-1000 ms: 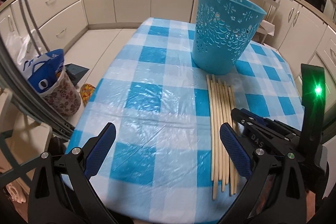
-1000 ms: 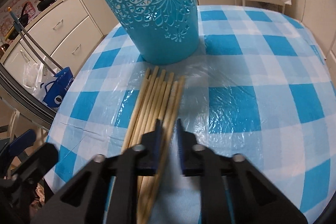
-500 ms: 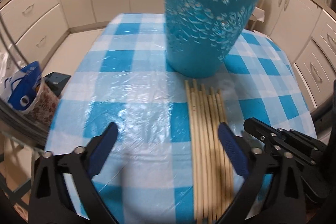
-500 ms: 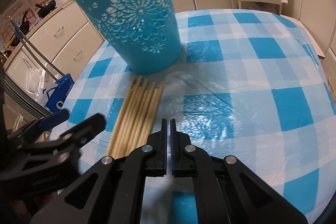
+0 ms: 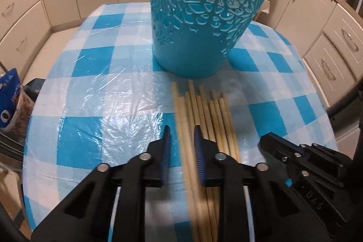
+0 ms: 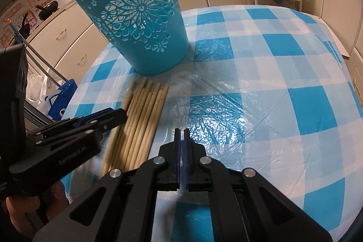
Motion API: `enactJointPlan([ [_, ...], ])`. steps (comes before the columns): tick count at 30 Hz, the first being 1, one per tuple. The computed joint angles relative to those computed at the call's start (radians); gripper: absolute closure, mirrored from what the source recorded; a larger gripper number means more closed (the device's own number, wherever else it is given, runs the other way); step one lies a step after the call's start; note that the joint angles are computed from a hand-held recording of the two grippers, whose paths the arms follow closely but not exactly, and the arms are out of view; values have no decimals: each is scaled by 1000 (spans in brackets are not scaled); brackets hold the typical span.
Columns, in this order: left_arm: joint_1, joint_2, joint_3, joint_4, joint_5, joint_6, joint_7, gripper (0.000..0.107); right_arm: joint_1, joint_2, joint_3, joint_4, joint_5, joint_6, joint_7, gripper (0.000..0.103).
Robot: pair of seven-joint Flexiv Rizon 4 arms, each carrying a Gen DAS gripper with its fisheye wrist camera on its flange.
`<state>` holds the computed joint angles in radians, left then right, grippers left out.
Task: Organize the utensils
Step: 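Grasp one chopstick with the left gripper while the right gripper grasps another chopstick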
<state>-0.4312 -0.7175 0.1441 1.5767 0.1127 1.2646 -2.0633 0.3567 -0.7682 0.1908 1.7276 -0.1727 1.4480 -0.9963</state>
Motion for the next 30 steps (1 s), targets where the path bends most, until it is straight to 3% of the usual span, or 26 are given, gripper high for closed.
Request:
enactJointPlan([
  [1,5,0,-7,-1,-3,2,6,98,-1,-1,1,-1,0,-1,-1,100],
  [3,49,6,-58,28,-35,41,36,100,-3,-4,3,-4,2,-3,-2,100],
  [5,55,8,-63,37,-55,49,49,107,0,-3,0,-2,1,1,-2,100],
  [6,40,18,-40,26,-46,-13,64,107,2,-3,-2,-1,1,2,-1,100],
  [13,35,25,-25,29,-47,-33,49,106,-4,-9,6,-8,3,-4,-8,99],
  [15,35,18,-20,11,-41,-53,42,106,-4,-10,7,-7,6,-2,-8,88],
  [17,45,14,-28,6,-42,-53,42,103,26,-2,-31,8,0,22,9,65],
  [20,39,6,-18,-16,-30,-62,33,98,23,-2,-29,9,-8,31,12,64],
  [30,40,-32,-14,-96,6,-109,26,97,42,-2,-62,22,-30,47,38,64],
])
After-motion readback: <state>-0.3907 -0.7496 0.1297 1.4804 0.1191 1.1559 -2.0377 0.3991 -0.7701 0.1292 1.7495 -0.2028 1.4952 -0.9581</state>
